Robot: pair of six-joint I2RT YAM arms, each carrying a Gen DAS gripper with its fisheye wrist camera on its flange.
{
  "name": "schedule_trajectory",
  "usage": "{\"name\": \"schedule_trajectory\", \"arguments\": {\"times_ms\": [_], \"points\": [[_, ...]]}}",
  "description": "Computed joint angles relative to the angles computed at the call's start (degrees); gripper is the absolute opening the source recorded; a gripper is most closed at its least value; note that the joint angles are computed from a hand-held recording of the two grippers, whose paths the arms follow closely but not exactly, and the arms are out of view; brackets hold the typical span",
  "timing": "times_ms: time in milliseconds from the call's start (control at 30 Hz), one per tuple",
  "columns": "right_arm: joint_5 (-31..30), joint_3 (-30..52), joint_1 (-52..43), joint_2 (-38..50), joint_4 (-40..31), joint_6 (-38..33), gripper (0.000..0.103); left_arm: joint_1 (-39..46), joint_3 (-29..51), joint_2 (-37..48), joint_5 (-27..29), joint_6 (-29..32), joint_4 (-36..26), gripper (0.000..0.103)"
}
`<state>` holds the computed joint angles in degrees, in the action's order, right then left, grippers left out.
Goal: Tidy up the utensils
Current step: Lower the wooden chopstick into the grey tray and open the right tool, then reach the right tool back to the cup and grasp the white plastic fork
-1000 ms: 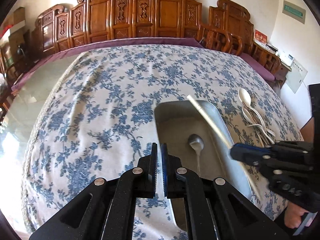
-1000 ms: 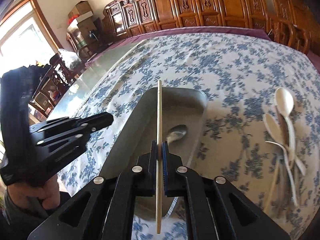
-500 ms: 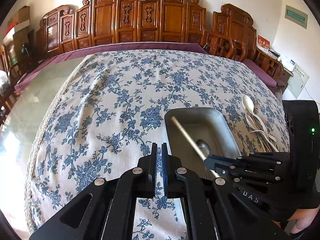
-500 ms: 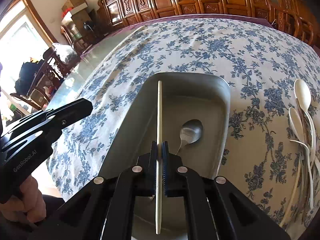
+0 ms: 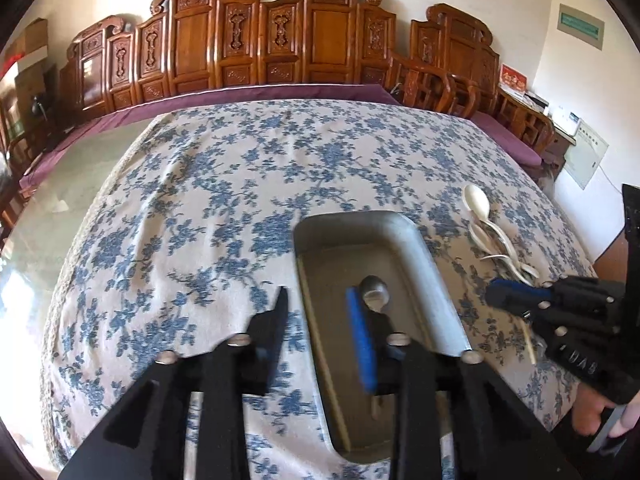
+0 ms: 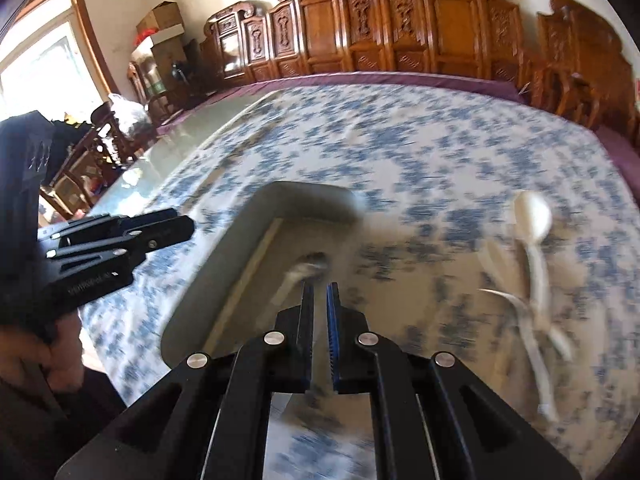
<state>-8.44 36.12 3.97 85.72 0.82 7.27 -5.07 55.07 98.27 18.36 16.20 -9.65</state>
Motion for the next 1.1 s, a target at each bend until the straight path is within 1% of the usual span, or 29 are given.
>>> {"name": "schedule_trajectory", "arguments": {"times_ms": [33,100,200,233,267,300,333,467,700,800,933,1033,1100], "points": [[-0.3,-1.2,-2.3,-1.5,-0.4,-1.8,0.009,-0.5,-0.3,-0.3,-0.1,-0.3,0.1,0.042],[-0.9,-3.0,-7.1,-3.9,-1.6,-5.4,0.009,-2.0,-1.2,-1.3,-0.4,-1.1,0.7,0.049],[-0.7,-4.4,-12.2,-4.6,-2.1,-9.4,0.009,-4.6,-2.0,-2.2,-1.3,-2.2,1.2,0.06],[-0.7,-4.9,-14.4,-4.6,-2.1,-11.3,0.009,-5.4,-2.2,-2.6,-1.5,-2.6,1.3,0.067],[-1.0,-5.1,-16.5,-4.2,-2.2,-12.8,0.015,-6.2,-2.4,-2.9,-1.8,-3.1,1.5,0.071],[-1.4,-5.0,-17.9,-3.5,-2.1,-13.5,0.019,-7.0,-2.9,-3.4,-2.1,-3.6,1.9,0.078],[-2.5,-4.6,-19.9,-2.4,-2.2,-14.3,0.02,-8.0,-3.8,-4.2,-1.9,-4.2,2.8,0.081],[-2.8,-4.1,-23.4,1.8,-1.0,-17.6,0.02,-11.3,-5.2,-5.4,-3.2,-5.3,3.8,0.084],[0.8,-3.3,-22.9,8.8,1.5,-22.3,0.02,-16.2,-6.5,-4.9,-6.2,-7.2,4.7,0.085],[2.0,-2.6,-22.2,10.2,1.4,-23.8,0.02,-17.7,-7.2,-4.8,-7.8,-7.1,5.1,0.085],[3.8,-1.5,-21.2,11.9,0.6,-25.0,0.02,-18.7,-7.5,-4.6,-8.7,-7.5,5.2,0.085],[2.9,-0.5,-21.8,12.4,-0.6,-25.3,0.019,-19.4,-8.2,-5.0,-9.3,-7.6,5.8,0.085],[1.8,0.8,-22.5,12.8,-2.7,-24.8,0.01,-19.9,-8.6,-4.9,-9.8,-7.7,6.3,0.085]]}}
